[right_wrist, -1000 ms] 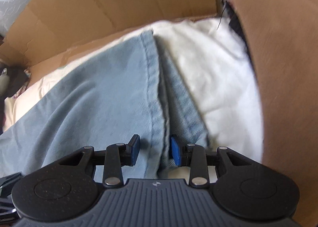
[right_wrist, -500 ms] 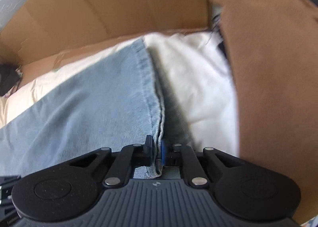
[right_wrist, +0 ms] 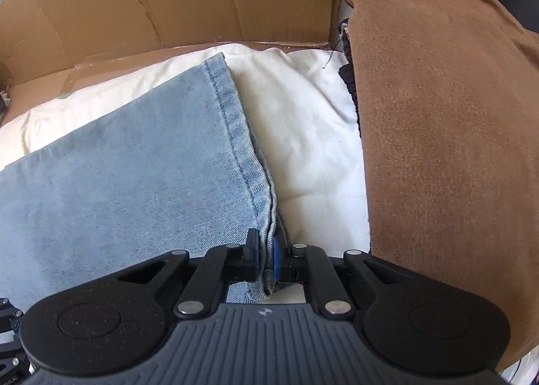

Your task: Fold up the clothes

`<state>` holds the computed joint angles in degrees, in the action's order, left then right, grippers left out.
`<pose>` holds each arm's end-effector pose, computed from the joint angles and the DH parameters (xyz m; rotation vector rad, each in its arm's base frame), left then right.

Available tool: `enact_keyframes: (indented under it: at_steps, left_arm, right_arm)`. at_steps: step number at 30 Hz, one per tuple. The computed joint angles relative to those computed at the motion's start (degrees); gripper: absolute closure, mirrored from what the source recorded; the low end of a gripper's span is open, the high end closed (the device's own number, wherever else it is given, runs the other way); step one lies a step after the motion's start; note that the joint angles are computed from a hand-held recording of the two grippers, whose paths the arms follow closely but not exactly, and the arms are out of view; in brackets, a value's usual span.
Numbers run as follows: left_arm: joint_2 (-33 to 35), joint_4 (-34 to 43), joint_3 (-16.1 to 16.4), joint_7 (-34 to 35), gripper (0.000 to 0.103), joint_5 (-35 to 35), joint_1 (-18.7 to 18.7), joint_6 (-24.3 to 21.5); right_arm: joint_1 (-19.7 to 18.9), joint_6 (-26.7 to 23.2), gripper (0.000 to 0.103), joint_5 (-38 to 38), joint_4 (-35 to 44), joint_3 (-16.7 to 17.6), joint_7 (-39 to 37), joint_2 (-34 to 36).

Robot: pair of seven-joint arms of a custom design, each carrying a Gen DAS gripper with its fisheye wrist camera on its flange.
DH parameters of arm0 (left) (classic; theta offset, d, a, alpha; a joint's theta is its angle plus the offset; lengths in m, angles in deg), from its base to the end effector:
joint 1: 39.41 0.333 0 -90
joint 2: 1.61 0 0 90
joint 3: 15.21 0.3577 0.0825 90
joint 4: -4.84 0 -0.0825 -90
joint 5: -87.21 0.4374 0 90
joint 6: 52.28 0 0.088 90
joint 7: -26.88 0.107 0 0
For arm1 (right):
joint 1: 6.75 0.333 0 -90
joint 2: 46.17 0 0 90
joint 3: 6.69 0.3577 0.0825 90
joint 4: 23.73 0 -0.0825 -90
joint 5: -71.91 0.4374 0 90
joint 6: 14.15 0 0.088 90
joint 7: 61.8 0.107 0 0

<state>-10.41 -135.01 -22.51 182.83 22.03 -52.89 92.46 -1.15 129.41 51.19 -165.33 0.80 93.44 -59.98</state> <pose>0.4873 -0.1754 0.3861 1.2983 -2.5398 1.1217 0.4908 0.1175 0.4167 -1.2809 2.5713 -0.4496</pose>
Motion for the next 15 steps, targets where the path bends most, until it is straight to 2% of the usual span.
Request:
enact_keyframes:
  at_steps: [7, 12, 15]
  left_arm:
    - [-1.2, -0.4, 0.5, 1.3, 0.098, -1.9, 0.0, -1.2]
    - [1.3, 0.1, -0.8, -2.3, 0.096, 4.2, 0.0, 0.7]
    - [0.8, -0.6, -0.4, -1.3, 0.091, 2.4, 0.0, 1.1]
  right_arm:
    - [0.1, -1.5, 0.098, -1.7, -0.1, 0.5, 3.1, -0.9]
    - [0.3, -3.0, 0.098, -3.8, 0.9, 0.9, 3.6, 1.1]
    - [0.8, -3.7, 0.097, -4.3, 1.3, 0.6, 4.3, 1.5]
